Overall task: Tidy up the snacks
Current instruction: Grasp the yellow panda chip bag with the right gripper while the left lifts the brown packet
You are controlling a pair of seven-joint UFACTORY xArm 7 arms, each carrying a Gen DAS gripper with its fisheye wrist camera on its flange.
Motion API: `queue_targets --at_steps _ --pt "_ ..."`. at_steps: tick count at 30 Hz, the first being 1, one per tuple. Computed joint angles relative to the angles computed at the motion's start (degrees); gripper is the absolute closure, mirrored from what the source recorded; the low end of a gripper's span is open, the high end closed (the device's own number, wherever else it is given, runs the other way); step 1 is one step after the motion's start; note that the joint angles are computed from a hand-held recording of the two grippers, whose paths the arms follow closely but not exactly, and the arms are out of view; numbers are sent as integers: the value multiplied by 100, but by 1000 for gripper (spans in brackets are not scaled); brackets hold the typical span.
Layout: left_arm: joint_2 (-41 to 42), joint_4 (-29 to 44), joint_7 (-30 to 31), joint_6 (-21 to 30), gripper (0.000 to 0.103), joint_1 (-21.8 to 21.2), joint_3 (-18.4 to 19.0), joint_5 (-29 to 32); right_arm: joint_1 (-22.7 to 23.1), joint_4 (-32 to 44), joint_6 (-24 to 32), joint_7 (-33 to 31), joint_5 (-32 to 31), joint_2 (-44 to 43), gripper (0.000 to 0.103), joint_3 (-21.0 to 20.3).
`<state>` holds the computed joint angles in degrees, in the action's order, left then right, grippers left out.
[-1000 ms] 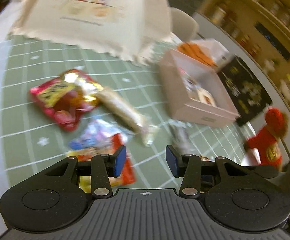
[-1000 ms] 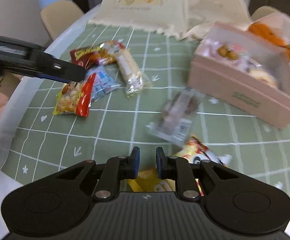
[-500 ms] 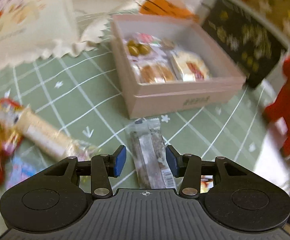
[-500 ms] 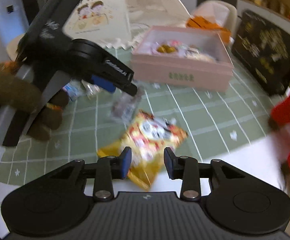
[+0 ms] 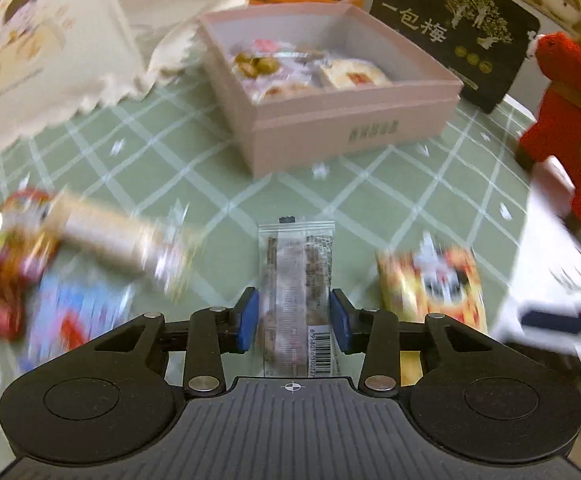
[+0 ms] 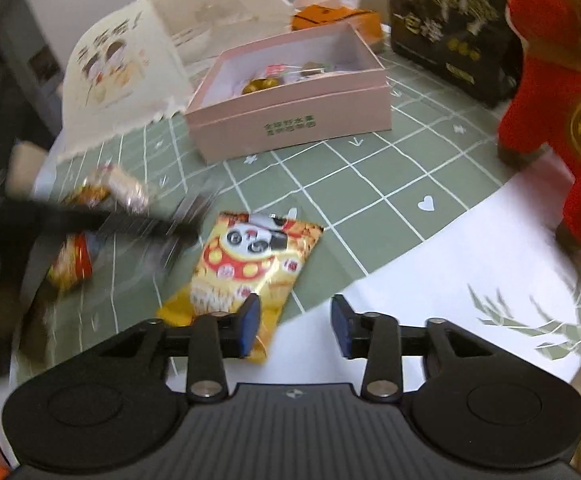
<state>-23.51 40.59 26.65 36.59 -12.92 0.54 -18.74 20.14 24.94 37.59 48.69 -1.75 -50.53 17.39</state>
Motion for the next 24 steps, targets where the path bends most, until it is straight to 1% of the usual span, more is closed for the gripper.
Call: queue_targets --at_steps 1,4,5,6,8,13,16,18,21,24 --pt "-232 -156 24 121 60 42 59 4 -18 15 -81 62 65 92 50 -32" --pt "-796 -504 -111 397 60 243 116 172 58 0 -494 139 332 413 49 -229" --pt "-934 -567 -156 515 60 300 147 225 132 -7 -691 111 444 540 44 -319" --pt "-1042 -607 -194 638 60 348 193 254 132 12 -855 119 482 656 42 -324" --pt "-1221 -667 -305 828 60 470 239 339 72 202 -973 117 448 986 38 -270" --pt "-1505 -780 -507 1080 60 670 291 512 -262 926 -763 278 -58 1817 28 108" --pt "-1595 -834 -537 1114 60 685 342 496 -330 1308 -506 271 -472 2208 22 261" --pt "-1621 -849 -580 1110 60 690 348 474 -310 1496 -272 230 -744 2364 22 332" --pt "-1671 -885 -626 1092 60 692 334 486 -176 1562 -61 -2 -1077 2426 22 338" --pt "-1684 -902 -610 1074 59 663 357 478 -81 1378 4 -30 -1204 2206 22 316"
